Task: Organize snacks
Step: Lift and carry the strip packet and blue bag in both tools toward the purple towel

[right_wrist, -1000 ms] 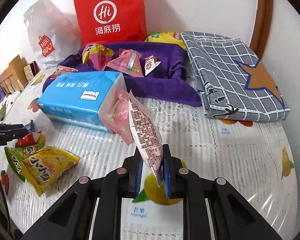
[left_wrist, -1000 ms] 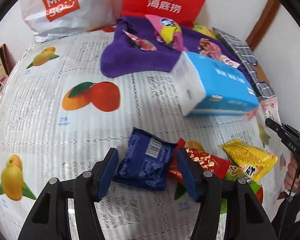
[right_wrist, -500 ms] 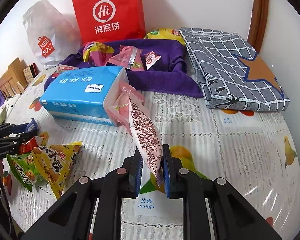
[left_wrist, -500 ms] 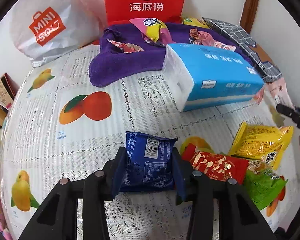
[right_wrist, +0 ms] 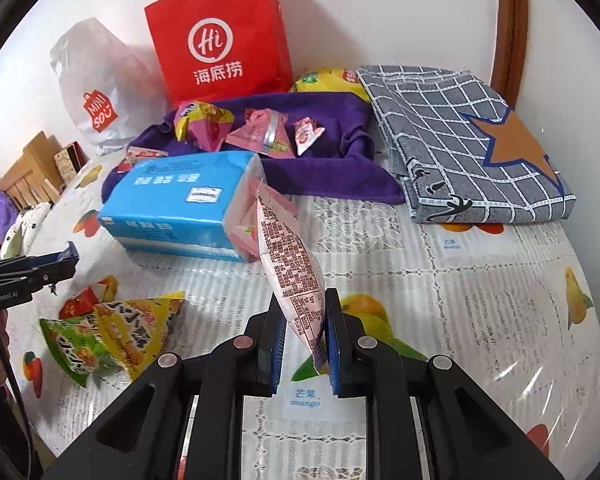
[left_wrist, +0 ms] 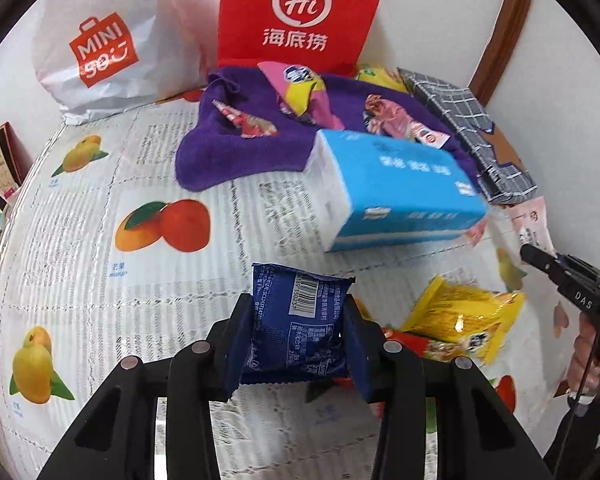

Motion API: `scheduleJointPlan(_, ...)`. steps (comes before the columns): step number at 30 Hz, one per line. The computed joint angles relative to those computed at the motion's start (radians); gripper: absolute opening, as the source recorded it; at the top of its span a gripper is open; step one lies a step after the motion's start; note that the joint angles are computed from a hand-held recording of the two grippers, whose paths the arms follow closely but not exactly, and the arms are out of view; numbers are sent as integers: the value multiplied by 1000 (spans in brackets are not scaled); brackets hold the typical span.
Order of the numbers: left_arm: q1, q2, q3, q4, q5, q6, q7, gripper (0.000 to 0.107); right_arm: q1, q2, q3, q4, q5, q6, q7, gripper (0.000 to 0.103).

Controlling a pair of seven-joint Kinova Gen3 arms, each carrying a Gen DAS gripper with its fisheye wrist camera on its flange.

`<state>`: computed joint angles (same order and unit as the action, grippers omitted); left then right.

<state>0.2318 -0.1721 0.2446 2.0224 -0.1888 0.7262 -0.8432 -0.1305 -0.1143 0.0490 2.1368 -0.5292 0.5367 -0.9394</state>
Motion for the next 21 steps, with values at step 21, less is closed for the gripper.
scheduleJointPlan(21, 41, 55, -1, -180, 15, 53, -28, 40, -66, -31, -10, -100, -56, 59, 23, 18)
